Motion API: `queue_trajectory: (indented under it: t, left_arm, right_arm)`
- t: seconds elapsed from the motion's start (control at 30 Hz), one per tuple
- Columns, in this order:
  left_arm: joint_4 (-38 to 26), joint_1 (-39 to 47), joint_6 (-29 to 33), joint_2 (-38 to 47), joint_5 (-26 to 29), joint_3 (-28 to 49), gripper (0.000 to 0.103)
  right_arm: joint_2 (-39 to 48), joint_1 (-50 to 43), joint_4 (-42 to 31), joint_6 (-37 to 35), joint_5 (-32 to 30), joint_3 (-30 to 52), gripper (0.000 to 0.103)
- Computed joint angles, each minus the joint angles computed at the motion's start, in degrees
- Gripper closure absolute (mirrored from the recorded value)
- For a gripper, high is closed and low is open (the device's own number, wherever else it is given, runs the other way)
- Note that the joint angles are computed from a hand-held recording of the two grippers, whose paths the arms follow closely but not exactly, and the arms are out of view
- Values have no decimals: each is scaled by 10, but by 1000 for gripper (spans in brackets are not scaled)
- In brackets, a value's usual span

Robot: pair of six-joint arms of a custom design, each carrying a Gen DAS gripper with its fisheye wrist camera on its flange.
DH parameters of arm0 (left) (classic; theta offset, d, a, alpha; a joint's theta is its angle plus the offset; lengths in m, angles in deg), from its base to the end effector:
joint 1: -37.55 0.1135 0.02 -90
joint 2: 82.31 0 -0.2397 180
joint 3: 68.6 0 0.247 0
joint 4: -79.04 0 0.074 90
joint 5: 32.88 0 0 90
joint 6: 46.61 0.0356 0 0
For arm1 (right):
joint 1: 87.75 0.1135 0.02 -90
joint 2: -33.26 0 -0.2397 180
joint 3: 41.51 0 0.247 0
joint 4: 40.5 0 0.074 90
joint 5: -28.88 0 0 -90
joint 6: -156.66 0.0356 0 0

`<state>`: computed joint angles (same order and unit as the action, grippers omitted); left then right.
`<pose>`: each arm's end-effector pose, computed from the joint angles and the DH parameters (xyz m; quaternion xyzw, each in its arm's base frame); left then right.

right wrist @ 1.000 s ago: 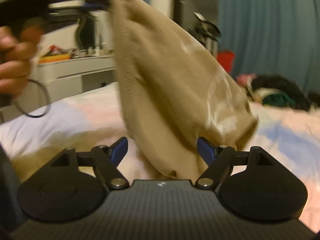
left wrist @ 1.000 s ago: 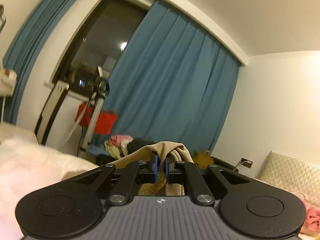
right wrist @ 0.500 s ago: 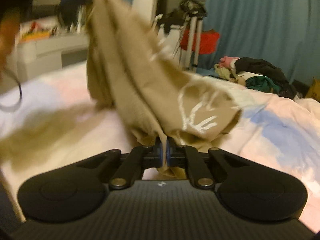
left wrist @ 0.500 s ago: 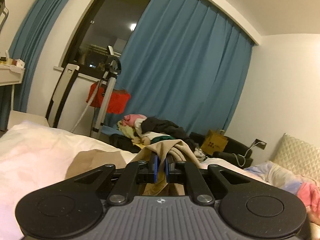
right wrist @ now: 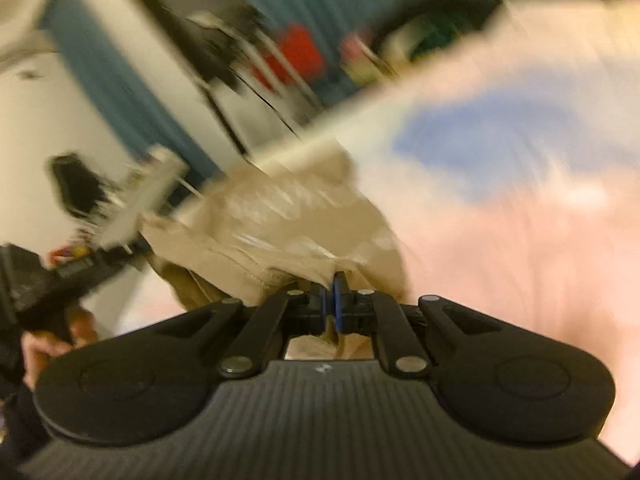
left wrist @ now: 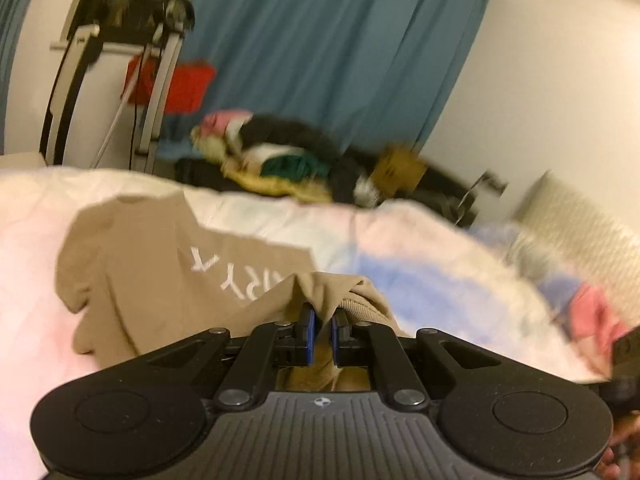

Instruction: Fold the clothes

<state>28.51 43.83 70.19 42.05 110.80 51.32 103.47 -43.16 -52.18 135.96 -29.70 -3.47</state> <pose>0.4565 0.0214 0.2144 0.2853 0.8131 -0.3363 0.3800 0.1720 0.1435 0.1352 0.2932 0.8424 0.1804 0.4146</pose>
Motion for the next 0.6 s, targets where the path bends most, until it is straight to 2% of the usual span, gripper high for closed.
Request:
queue_trajectory:
  t: [0.1, 0.13, 0.17, 0.2, 0.23, 0.27, 0.33, 0.4, 0.53, 0.6]
  left_arm:
    - [48, -36, -34, 38, -59, 13, 87]
    - [65, -42, -46, 49, -70, 17, 85]
    - [87, -44, -60, 55, -75, 13, 81]
    - [109, -42, -70, 52, -74, -1, 80]
    - [118, -41, -75, 52, -75, -3, 78]
    - [124, -42, -80, 49, -78, -3, 72]
    - [153, -37, -95, 20, -81, -35, 60]
    - [185, -27, -113, -17, -79, -77, 50]
    - [234, 2, -148, -63, -45, -124, 45]
    - [223, 10, -119, -72, -43, -132, 44]
  right_arm:
    - [90, -17, 17, 32, -28, 21, 91]
    - [100, -19, 5, 33, -27, 30, 83]
    - [108, -20, -10, 34, -23, 40, 68]
    - [109, -10, -36, 33, -3, 52, 62]
    - [100, 7, -62, 34, 27, 59, 49]
    - [91, 24, -87, 37, 58, 65, 43]
    - [82, 54, -121, 30, 115, 81, 42]
    - [109, 71, -99, -25, 160, 102, 42]
    - [182, 90, -67, -122, 239, 159, 45]
    - [196, 81, -125, -87, 264, 191, 45]
